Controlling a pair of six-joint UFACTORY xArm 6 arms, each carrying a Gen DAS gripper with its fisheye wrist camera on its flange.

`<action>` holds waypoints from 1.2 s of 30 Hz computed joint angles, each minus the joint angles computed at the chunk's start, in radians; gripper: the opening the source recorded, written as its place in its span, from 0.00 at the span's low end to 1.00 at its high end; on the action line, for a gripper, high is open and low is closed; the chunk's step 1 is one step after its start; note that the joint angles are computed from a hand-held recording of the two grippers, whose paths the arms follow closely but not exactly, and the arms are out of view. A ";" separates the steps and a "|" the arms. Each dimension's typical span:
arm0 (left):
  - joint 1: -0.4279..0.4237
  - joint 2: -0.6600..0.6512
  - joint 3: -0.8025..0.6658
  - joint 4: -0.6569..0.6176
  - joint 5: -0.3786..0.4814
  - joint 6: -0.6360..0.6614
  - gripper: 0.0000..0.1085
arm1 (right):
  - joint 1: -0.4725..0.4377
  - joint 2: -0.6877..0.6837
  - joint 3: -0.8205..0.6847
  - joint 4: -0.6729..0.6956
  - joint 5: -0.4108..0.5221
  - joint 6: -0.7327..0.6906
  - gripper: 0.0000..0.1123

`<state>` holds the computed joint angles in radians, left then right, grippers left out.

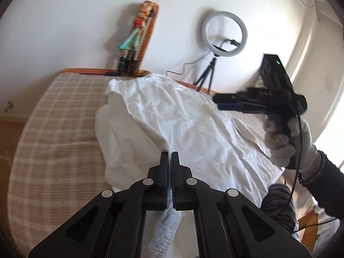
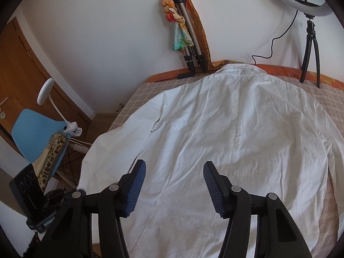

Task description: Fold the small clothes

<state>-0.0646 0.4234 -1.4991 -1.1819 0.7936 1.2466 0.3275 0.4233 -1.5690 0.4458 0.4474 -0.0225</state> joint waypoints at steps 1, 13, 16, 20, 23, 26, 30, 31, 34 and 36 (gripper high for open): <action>-0.016 0.001 0.003 0.020 0.004 0.007 0.01 | -0.004 0.017 -0.021 0.025 0.011 -0.009 0.52; -0.067 -0.003 0.040 0.175 0.009 0.015 0.07 | 0.000 0.114 -0.080 0.158 0.087 -0.104 0.51; -0.042 -0.041 0.066 0.123 0.049 0.032 0.24 | 0.003 0.076 -0.013 0.169 0.068 -0.116 0.51; -0.003 -0.093 0.116 0.044 0.060 0.082 0.28 | 0.017 -0.007 0.104 0.163 0.037 -0.141 0.51; 0.017 -0.077 0.114 0.067 0.025 0.011 0.29 | 0.038 -0.071 0.186 0.179 0.029 -0.168 0.51; 0.030 -0.026 0.085 0.134 0.020 -0.112 0.29 | 0.067 -0.133 0.261 0.251 0.037 -0.222 0.51; 0.030 0.001 0.076 0.170 0.006 -0.182 0.29 | 0.121 -0.171 0.308 0.289 0.045 -0.252 0.51; 0.032 -0.006 0.083 0.162 -0.001 -0.185 0.29 | 0.134 -0.171 0.309 0.282 0.047 -0.243 0.52; 0.046 -0.027 0.096 0.127 -0.017 -0.189 0.29 | 0.166 -0.149 0.288 0.266 0.069 -0.215 0.53; 0.053 -0.034 0.098 0.110 -0.033 -0.187 0.29 | 0.181 -0.118 0.257 0.184 0.070 -0.127 0.60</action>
